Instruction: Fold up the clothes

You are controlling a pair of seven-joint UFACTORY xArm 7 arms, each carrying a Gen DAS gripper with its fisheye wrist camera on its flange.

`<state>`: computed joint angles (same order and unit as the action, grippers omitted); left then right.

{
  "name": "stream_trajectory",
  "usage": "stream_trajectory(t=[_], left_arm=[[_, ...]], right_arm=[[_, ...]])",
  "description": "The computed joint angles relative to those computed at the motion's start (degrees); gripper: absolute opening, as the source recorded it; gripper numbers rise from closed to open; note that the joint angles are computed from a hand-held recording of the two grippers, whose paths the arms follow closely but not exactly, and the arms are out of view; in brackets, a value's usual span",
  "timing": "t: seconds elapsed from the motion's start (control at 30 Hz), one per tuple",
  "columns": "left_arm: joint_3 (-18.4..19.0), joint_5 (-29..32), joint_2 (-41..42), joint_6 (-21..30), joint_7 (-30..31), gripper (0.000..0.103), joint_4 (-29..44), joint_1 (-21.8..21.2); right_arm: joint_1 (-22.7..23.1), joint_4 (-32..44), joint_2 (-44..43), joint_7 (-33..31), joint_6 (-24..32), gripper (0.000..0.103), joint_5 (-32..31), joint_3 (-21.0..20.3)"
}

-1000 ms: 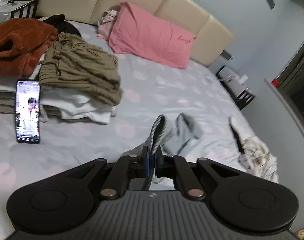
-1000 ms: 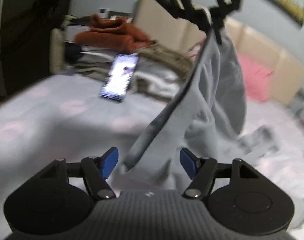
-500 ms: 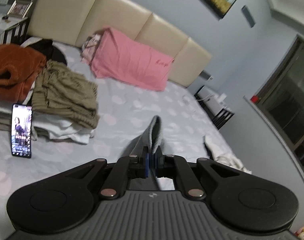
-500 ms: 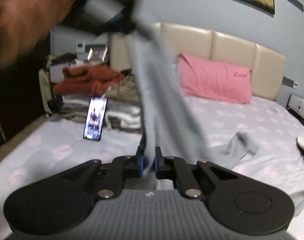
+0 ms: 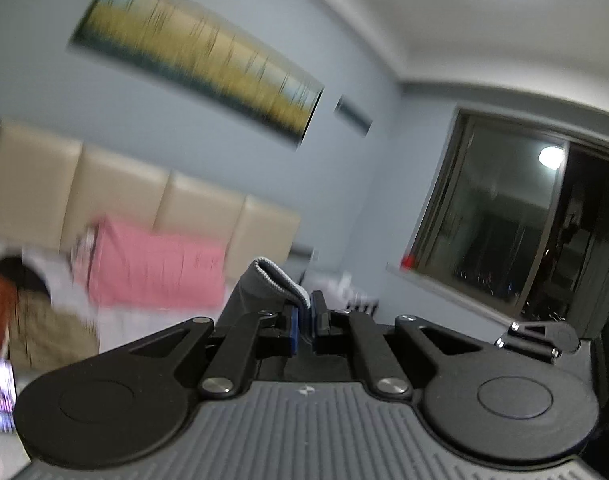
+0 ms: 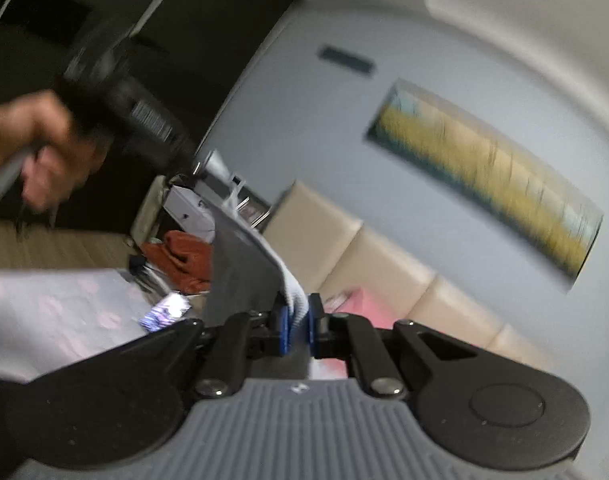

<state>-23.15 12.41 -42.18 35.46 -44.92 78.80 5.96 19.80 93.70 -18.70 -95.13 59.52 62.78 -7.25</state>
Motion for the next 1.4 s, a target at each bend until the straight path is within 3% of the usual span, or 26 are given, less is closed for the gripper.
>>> stream_trajectory(t=[0.1, 0.17, 0.27, 0.37, 0.43, 0.57, 0.73, 0.87, 0.9, 0.93, 1.0, 1.17, 1.4], left_arm=[[-5.9, 3.2, 4.2, 3.8, 0.1, 0.004, 10.9, 4.8], [-9.9, 4.1, 7.6, 8.1, 0.2, 0.005, 17.5, 6.7], [-14.7, 5.2, 9.8, 13.5, -0.6, 0.008, 20.9, 8.3], [-14.5, 4.7, 8.4, 13.4, -0.9, 0.009, 15.2, 5.2], [-13.3, 4.4, 5.8, 9.6, -1.8, 0.009, 8.1, 2.1], [-10.4, 2.0, 0.8, 4.0, -4.9, 0.01, -5.2, -4.2], [-8.2, 1.5, -3.5, -2.3, -4.8, 0.019, -16.5, -9.7], [-9.4, 4.2, -5.5, -3.6, -1.1, 0.021, -18.6, -10.0], [-9.8, 4.9, -5.8, -3.9, 0.0, 0.027, -18.9, -10.0], [-10.3, 5.6, -6.1, -4.3, 1.2, 0.047, -19.1, -9.9], [-12.5, 7.6, -8.5, -5.0, 2.2, 0.071, -20.4, -8.3], [-15.6, 9.3, -11.4, -3.7, 5.9, 0.071, -22.4, -5.8], [-11.4, 8.2, -11.2, -15.6, 8.5, 0.071, -31.2, -7.4]], right_arm=[[0.1, 1.0, -2.2, -2.6, -0.6, 0.011, 1.9, -2.1], [0.0, 3.4, -1.7, 0.9, 1.5, 0.011, 1.4, -3.7], [-0.9, 6.1, -0.6, 5.0, 5.8, 0.011, 1.2, -6.5], [-2.4, 6.8, -0.2, 6.5, 10.4, 0.01, 1.5, -9.3], [-3.4, 5.8, -0.1, 5.7, 11.9, 0.01, 1.5, -9.7], [-5.5, 3.0, -0.2, 2.3, 12.8, 0.01, -0.2, -8.6], [-6.9, 0.2, -0.4, -2.4, 13.1, 0.01, -2.3, -6.7], [-7.6, 0.9, 0.9, -2.3, 13.4, 0.01, -3.0, -5.8], [-7.8, 1.2, 1.4, -2.2, 13.3, 0.01, -3.1, -5.5], [-8.0, 1.7, 1.9, -2.0, 13.1, 0.01, -3.2, -5.1], [-8.5, 2.1, 2.5, -1.7, 12.1, 0.01, -3.2, -4.2], [-9.1, 2.0, 2.2, -1.2, 12.0, 0.01, -3.1, -3.7], [-8.3, 2.4, 1.7, -2.5, 11.5, 0.01, -4.2, -2.7]])
